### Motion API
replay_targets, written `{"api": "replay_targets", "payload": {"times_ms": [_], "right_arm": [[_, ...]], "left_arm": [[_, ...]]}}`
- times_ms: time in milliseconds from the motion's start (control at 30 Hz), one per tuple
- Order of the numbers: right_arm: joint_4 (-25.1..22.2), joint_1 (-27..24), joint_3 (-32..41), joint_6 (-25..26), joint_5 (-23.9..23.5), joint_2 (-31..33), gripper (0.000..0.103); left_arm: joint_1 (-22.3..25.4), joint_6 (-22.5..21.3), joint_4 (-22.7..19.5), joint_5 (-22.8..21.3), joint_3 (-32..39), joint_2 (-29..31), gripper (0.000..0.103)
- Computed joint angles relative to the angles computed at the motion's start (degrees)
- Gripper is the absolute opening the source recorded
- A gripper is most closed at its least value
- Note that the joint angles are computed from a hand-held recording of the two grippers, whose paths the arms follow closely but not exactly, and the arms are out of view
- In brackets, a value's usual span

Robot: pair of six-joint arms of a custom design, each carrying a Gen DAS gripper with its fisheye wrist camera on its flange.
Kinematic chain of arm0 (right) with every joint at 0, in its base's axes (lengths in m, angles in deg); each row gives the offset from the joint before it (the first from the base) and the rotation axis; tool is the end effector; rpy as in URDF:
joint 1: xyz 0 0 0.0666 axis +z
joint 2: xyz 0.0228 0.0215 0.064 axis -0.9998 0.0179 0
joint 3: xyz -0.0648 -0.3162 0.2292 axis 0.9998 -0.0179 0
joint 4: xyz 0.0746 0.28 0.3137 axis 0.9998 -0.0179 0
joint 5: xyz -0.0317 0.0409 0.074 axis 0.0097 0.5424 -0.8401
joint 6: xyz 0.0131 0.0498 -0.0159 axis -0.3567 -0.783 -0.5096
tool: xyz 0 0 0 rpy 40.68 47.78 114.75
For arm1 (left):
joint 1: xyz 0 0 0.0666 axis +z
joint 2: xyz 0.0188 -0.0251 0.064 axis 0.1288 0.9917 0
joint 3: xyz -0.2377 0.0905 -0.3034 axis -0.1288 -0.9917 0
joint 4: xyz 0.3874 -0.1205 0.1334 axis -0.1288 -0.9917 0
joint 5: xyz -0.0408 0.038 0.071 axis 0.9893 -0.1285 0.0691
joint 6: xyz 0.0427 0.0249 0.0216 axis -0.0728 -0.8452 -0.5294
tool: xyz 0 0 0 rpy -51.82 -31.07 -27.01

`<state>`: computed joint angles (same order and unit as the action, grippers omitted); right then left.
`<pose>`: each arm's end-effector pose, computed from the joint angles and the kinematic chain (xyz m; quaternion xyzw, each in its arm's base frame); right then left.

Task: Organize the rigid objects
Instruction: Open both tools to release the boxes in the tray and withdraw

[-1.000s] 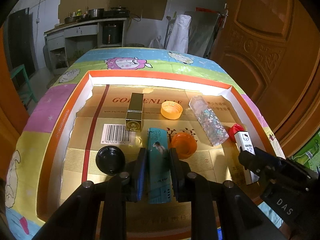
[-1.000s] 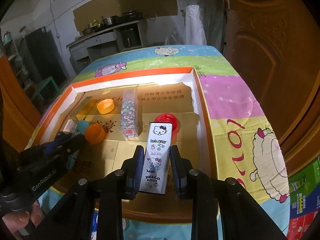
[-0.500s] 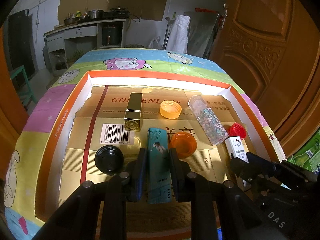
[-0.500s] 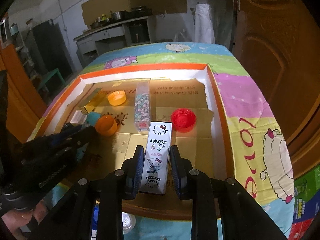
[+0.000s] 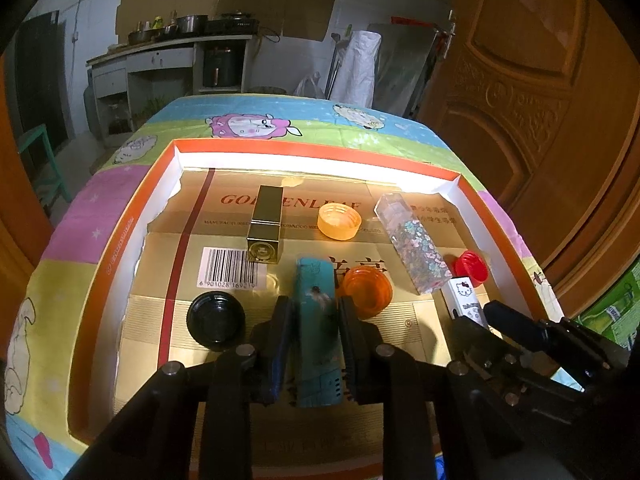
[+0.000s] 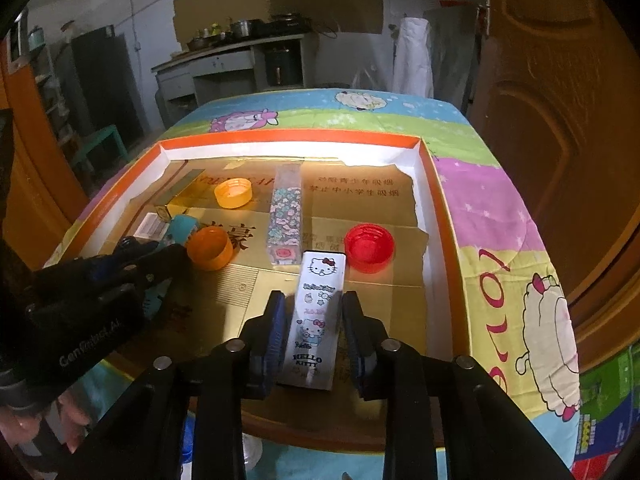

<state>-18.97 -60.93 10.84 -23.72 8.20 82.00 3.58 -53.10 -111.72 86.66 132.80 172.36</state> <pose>0.5811 0.2900 0.2231 0.1800 0.9155 -0.0355 0.3580 0.6738 -0.0626 0.2238 0.2625 0.8945 -0.1964 0.3039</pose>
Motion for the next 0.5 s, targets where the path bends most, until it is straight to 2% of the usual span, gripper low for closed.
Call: {"api": "replay_targets", "payload": {"times_ms": [100, 200, 500], "right_arm": [[0.3, 0.22, -0.13, 0.11, 0.98, -0.33, 0.036], [-0.22, 0.25, -0.04, -0.39, 1.46, -0.52, 0.036], [-0.6, 0.63, -1.14, -2.14, 2.5, -2.4, 0.036]], "left_arm": [[0.0, 0.1, 0.55, -0.17, -0.43, -0.49, 0.028], [0.38, 0.31, 1.52, 0.05, -1.17, -1.32, 0.038], [1.59, 0.03, 2.72, 2.55, -3.32, -4.37, 0.039]]}}
